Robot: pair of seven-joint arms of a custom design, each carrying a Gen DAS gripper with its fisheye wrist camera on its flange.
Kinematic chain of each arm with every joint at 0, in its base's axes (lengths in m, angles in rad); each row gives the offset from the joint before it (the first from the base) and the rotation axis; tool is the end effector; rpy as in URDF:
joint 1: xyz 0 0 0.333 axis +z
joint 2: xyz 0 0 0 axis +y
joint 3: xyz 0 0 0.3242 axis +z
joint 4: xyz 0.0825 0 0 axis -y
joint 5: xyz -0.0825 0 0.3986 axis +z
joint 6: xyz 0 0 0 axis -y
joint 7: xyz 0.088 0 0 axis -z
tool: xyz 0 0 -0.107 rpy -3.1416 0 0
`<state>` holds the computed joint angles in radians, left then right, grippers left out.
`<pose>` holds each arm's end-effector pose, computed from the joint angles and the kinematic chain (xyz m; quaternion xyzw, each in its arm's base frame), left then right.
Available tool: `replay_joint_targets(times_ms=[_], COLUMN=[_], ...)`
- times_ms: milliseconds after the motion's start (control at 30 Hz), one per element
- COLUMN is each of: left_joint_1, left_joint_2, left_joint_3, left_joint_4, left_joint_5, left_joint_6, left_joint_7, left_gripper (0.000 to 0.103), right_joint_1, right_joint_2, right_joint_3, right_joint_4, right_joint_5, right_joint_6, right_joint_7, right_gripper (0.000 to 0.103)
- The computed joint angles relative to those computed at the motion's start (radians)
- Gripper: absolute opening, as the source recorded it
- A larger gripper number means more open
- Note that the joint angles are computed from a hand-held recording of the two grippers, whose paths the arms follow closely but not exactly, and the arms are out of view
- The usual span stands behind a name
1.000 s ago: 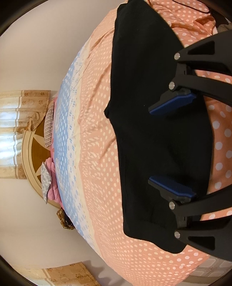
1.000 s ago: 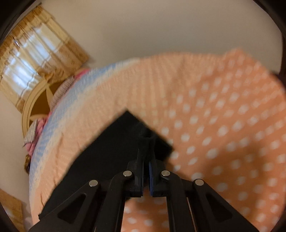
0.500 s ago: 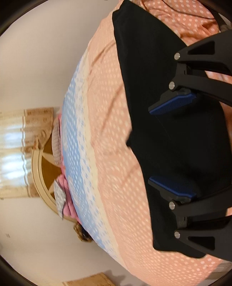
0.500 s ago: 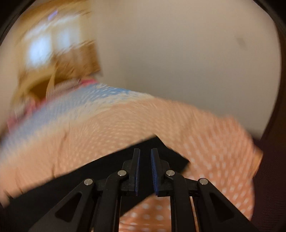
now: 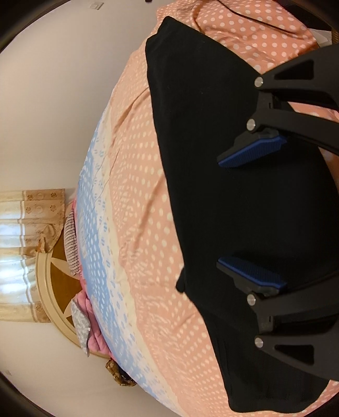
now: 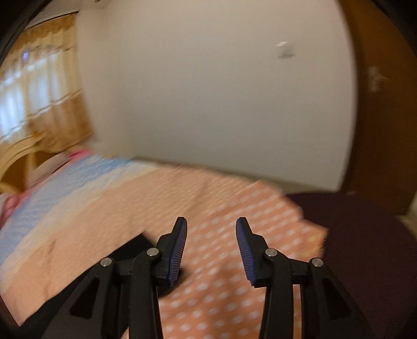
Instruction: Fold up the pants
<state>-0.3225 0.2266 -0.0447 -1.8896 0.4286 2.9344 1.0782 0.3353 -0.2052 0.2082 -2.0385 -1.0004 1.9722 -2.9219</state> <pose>0.6185 -0.2640 0.4807 -0.5597 0.7217 -0.3239 0.2468 0.4787 0.2356 0.5779 -0.2942 0.8295 -0.4173 0.2263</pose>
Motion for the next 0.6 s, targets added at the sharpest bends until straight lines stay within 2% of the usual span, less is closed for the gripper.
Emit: replay_joint_targets(times_ms=[100,167,200,267,300,333,367,400,433,467,533,567,600], left_joint_1=[-0.02,-0.036,-0.039,-0.032,-0.027,-0.034,-0.033,-0.027,-0.024,-0.024,-0.02,-0.014,-0.007], left_joint_2=[-0.001,-0.004,-0.003,0.004,0.006,0.002,0.003,0.002,0.003,0.002,0.0,-0.002,-0.003], left_joint_3=[0.008,0.02,0.021,0.01,0.005,0.019,0.018,0.01,0.007,0.006,0.001,-0.004,-0.012], left_joint_4=[0.006,0.005,0.006,0.007,0.003,-0.009,-0.007,-0.006,-0.004,-0.005,-0.005,-0.007,-0.008], left_joint_5=[0.028,0.068,0.081,0.08,0.078,0.105,0.111,0.107,0.11,0.118,0.122,0.117,0.106], left_joint_6=[-0.012,-0.029,-0.044,-0.076,-0.072,-0.051,-0.059,-0.066,-0.068,-0.07,-0.075,-0.074,-0.074], left_joint_7=[-0.025,-0.066,-0.084,-0.102,-0.113,-0.16,-0.173,-0.168,-0.169,-0.176,-0.183,-0.177,-0.164], left_gripper=[0.074,0.074,0.074,0.074,0.076,0.079,0.081,0.082,0.083,0.085,0.086,0.086,0.086], right_joint_1=[0.01,0.008,0.005,0.003,0.008,-0.001,0.026,0.06,0.061,0.075,0.074,0.064,0.055], right_joint_2=[0.1,0.171,0.214,0.306,0.349,0.401,0.463,0.516,0.535,0.536,0.537,0.519,0.48], right_joint_3=[-0.028,-0.063,-0.08,-0.09,-0.09,-0.065,-0.07,-0.095,-0.093,-0.116,-0.132,-0.132,-0.139], right_joint_4=[0.057,0.093,0.115,0.173,0.209,0.259,0.335,0.395,0.42,0.417,0.427,0.407,0.353], right_joint_5=[-0.002,0.044,0.107,0.252,0.311,0.362,0.428,0.464,0.44,0.424,0.473,0.516,0.542], right_joint_6=[0.198,0.43,0.552,0.701,0.713,0.684,0.599,0.529,0.506,0.536,0.559,0.589,0.654], right_joint_7=[-0.14,-0.22,-0.278,-0.441,-0.535,-0.631,-0.74,-0.79,-0.77,-0.739,-0.768,-0.78,-0.765], right_gripper=[0.041,0.041,0.041,0.041,0.041,0.041,0.041,0.043,0.045,0.05,0.052,0.052,0.052])
